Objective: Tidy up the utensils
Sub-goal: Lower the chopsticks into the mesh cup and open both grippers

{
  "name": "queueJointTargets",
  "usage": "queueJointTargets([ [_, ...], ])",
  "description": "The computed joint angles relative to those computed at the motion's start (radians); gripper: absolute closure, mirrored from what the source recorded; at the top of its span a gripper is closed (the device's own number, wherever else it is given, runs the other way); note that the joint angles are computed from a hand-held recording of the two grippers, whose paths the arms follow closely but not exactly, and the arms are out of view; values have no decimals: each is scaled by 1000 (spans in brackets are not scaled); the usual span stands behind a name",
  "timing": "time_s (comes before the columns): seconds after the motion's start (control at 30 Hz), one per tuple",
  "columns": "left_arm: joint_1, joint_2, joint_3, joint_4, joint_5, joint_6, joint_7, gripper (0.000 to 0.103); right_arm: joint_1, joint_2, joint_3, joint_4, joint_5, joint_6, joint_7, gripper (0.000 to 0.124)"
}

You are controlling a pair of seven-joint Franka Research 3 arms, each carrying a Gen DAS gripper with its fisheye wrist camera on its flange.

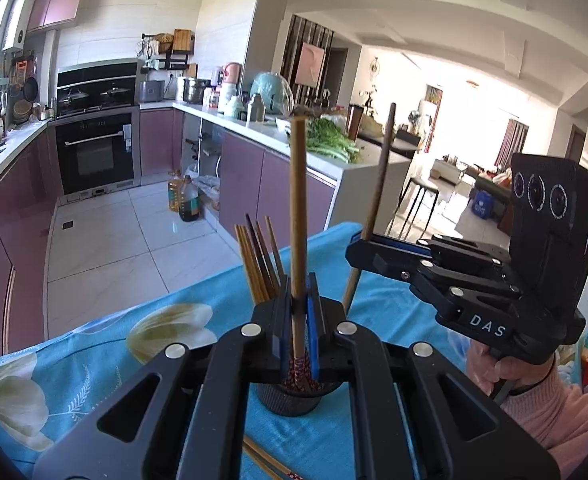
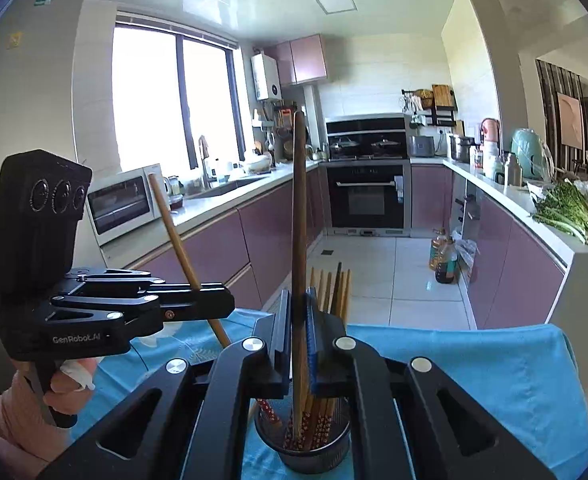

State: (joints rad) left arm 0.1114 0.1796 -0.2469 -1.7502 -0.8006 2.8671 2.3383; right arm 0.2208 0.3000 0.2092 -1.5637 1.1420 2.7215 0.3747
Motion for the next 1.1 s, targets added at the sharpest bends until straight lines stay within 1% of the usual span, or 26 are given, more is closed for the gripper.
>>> queueJointTargets([
  [0.13, -13, 6, 12, -8, 75, -23, -34, 96, 16, 37, -23, 22, -110, -25, 108, 118],
  [0.2, -25, 9, 29, -9, 154, -42, -93, 96, 16, 45, -24, 21, -150, -34, 143, 118],
  [0.27, -28, 15, 36, -9, 206, -55, -134, 96, 16, 46, -22, 14, -181, -38, 168, 118],
  [0.37, -22, 39, 42, 21, 269, -99, -183, 96, 17, 57, -24, 18, -229, -51, 212, 118],
  [0.5, -19, 84, 47, 75, 363, -158, -256, 95, 11, 73, -15, 31, -256, -50, 238, 118],
  [0.63, -32, 147, 63, 145, 493, -188, -360, 95, 11, 90, -9, 45, -274, -36, 271, 118],
  [0.73, -5, 183, 35, 188, 499, -206, -368, 95, 5, 100, -2, 55, -279, -35, 281, 118],
  [0.87, 11, 213, 17, 219, 509, -214, -384, 94, 3, 112, 1, 68, -292, -34, 295, 118],
  [1.0, 23, 222, 5, 222, 512, -205, -396, 91, -1, 124, 4, 85, -303, -40, 311, 117],
  [1.1, 36, 208, -7, 194, 493, -181, -391, 89, -6, 128, 7, 89, -303, -42, 320, 116],
])
